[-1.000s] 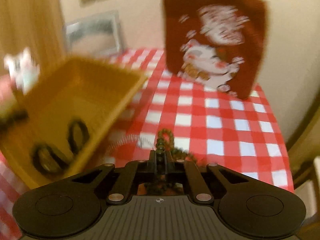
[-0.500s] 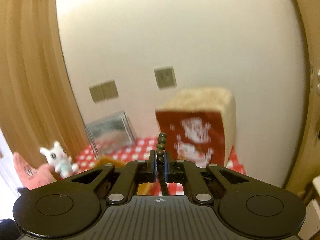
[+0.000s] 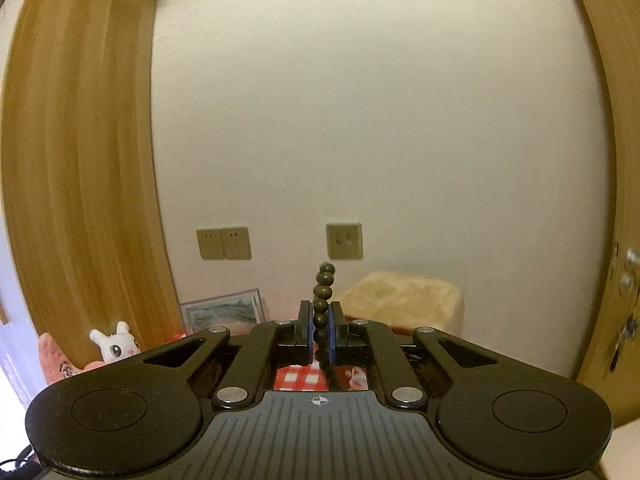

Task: Organize jewelry
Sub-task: 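Lift the bead strand with the right tool and lower it into the tray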

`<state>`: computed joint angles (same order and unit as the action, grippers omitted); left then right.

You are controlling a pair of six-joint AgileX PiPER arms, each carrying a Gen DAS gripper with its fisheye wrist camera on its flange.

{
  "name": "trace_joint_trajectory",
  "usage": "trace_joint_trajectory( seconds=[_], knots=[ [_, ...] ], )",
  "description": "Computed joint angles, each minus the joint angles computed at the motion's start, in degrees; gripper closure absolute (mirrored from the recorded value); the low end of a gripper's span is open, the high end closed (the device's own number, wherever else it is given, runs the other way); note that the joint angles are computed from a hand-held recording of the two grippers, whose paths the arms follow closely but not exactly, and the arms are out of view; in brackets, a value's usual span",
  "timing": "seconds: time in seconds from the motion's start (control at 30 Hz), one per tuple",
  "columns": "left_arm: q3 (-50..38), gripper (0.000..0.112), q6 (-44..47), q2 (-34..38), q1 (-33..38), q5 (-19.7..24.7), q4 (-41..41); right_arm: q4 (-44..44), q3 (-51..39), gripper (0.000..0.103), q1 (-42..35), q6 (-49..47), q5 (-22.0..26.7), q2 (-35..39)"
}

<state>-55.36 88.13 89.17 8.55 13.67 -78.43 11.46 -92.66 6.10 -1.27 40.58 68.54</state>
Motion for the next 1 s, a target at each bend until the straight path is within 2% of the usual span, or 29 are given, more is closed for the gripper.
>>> trace_joint_trajectory(
  seconds=[0.17,0.23,0.43,0.6,0.7,0.87,1.0],
  knots=[
    [-0.01,0.108,0.09,0.04,0.29,0.5,-0.27,-4.08,-7.43,0.096,1.93,2.31,2.43,3.01],
    [0.09,0.108,0.74,-0.01,0.5,0.86,-0.83,-8.42,-9.99,0.096,3.64,5.26,3.19,4.11],
    [0.22,0.108,1.36,0.0,0.73,1.24,-1.5,-6.68,-13.0,0.096,3.83,5.3,3.82,5.03],
    [0.24,0.109,1.58,0.04,0.8,1.35,-1.58,-3.38,-12.92,0.096,7.04,4.21,4.06,4.24],
    [0.39,0.109,1.85,0.11,0.76,1.32,-1.83,0.59,-10.91,0.096,8.58,3.0,3.88,3.08],
    [0.54,0.109,1.93,-0.13,0.76,1.69,-1.7,8.84,-0.72,0.096,9.32,4.02,4.53,0.25],
    [0.22,0.109,1.02,-0.16,0.96,2.16,-0.41,2.51,12.41,0.096,16.1,13.54,4.6,0.13]
  ],
)
